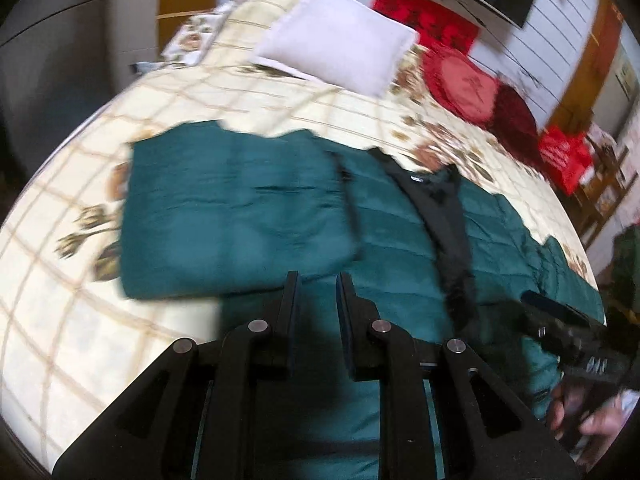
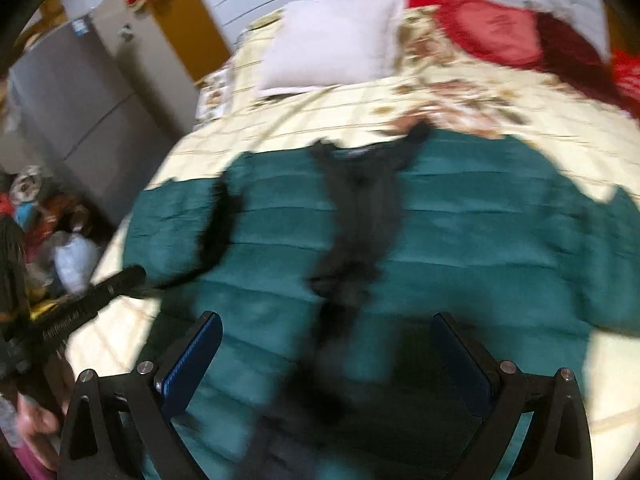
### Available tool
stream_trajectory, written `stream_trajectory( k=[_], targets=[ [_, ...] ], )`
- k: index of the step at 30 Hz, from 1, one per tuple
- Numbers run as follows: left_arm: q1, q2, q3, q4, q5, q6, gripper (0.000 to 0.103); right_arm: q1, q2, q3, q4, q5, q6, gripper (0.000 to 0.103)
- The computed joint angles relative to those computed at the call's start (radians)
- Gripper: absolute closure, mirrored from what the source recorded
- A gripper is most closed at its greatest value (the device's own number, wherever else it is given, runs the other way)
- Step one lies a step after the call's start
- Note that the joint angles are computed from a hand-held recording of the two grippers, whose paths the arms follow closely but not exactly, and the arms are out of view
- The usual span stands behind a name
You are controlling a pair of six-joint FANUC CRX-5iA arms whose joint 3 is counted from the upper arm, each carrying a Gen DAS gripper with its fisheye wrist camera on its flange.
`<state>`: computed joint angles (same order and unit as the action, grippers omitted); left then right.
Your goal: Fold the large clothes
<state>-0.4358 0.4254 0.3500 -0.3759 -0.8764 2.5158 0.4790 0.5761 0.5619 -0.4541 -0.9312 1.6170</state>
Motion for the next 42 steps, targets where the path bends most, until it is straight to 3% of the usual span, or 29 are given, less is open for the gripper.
stream_trajectory(
  k=[8, 12, 13, 14, 15, 16, 20, 28, 31, 33, 35, 42],
  targets=[
    [0.043, -0.130, -0.210, -0.026, 0.043, 0.139, 0.086, 0.045, 0.237, 0.349, -0.124, -0.143, -0.026, 0.000],
    [0.058, -0.151, -0.265, -0.003, 0.069, 0.150, 0.086, 0.085, 0.317, 0.461, -0.092, -0.154, -0.038, 0.000],
    [0.061, -0.153, -0.271, 0.003, 0.072, 0.150, 0.086, 0.095, 0.345, 0.499, -0.070, -0.162, -0.069, 0.004],
    [0.066, -0.156, -0.284, 0.016, 0.080, 0.148, 0.086, 0.095, 0.375, 0.542, -0.077, -0.179, -0.094, 0.023],
    [0.073, -0.158, -0.297, 0.031, 0.090, 0.145, 0.086, 0.091, 0.401, 0.582, -0.095, -0.200, -0.108, 0.035],
    [0.076, -0.160, -0.306, 0.041, 0.095, 0.142, 0.086, 0.086, 0.417, 0.606, -0.120, -0.211, -0.120, 0.064],
    [0.082, -0.166, -0.317, 0.042, 0.103, 0.157, 0.086, 0.061, 0.320, 0.453, -0.210, -0.087, -0.044, 0.085],
    [0.073, -0.159, -0.298, 0.041, 0.113, 0.177, 0.086, 0.002, 0.144, 0.243, -0.229, 0.061, 0.060, 0.093],
    [0.064, -0.147, -0.278, 0.041, 0.101, 0.163, 0.086, -0.017, 0.172, 0.288, -0.228, -0.021, 0.051, 0.093],
    [0.062, -0.148, -0.280, 0.044, 0.105, 0.160, 0.086, 0.009, 0.221, 0.355, -0.145, -0.111, -0.042, 0.093],
    [0.063, -0.150, -0.284, 0.046, 0.104, 0.157, 0.086, 0.010, 0.266, 0.409, -0.155, -0.182, -0.063, 0.093],
    [0.076, -0.171, -0.326, 0.068, 0.133, 0.158, 0.086, 0.025, 0.377, 0.538, -0.200, -0.274, -0.102, 0.090]
  ],
)
